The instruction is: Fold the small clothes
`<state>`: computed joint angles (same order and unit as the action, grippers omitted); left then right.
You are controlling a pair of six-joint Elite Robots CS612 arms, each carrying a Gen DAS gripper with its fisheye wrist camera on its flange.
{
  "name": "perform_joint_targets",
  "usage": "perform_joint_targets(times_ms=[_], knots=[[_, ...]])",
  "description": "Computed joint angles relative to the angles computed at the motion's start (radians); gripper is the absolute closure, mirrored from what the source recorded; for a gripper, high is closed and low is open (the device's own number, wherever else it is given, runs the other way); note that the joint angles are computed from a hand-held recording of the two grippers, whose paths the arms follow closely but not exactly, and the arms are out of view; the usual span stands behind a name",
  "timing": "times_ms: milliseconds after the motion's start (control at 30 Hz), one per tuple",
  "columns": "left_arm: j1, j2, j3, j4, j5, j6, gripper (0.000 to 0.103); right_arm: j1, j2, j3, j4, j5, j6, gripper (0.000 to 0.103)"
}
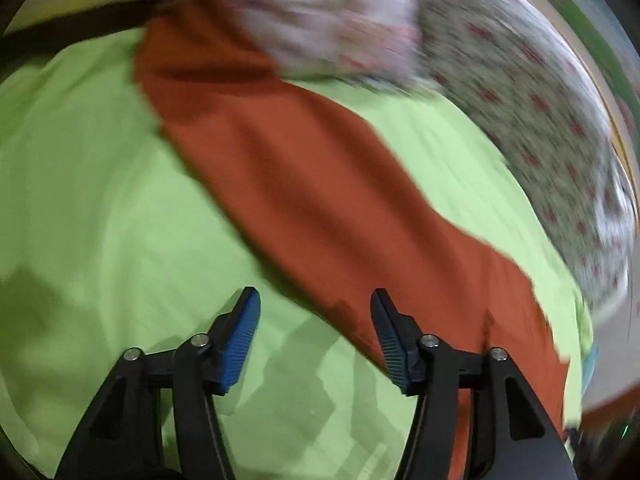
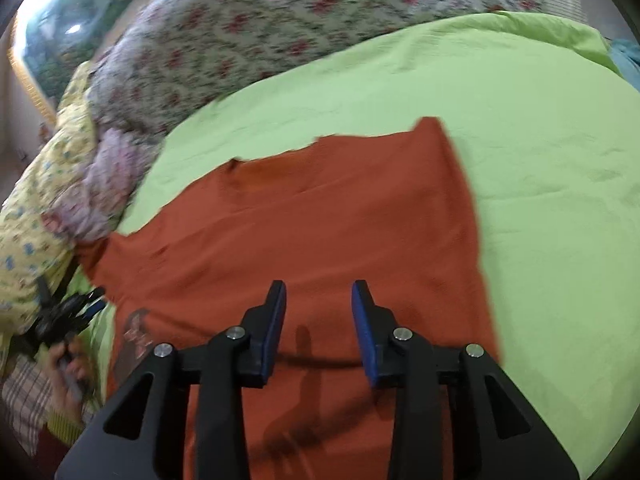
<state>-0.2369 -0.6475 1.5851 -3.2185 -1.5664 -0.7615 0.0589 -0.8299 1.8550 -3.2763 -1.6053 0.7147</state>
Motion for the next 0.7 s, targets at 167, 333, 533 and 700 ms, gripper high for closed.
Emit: perform_joint_targets(times_ms=[167, 333, 533, 700], knots=[[0.066, 0.035, -0.069, 0.002, -0.029, -0.077, 0.045, 0.021, 0.014, -0.018, -0.009, 0.036, -0.007, 0.066], [0.111, 0.092, -0.197, 0.059, 0.000, -0.114, 0.047, 0.025, 0.021, -0.037, 0.013, 0.062, -0.025, 0.066], [0.118, 0.112, -0.251, 0.094, 0.076, -0.089, 0.101, 0.025, 0.016, -0.023, -0.008, 0.062, -0.015, 0.066], [0.073, 0.069, -0.175, -0.055, 0.076, 0.041, 0.102, 0.021, 0.010, 0.002, -0.038, 0.056, 0.010, 0.066]])
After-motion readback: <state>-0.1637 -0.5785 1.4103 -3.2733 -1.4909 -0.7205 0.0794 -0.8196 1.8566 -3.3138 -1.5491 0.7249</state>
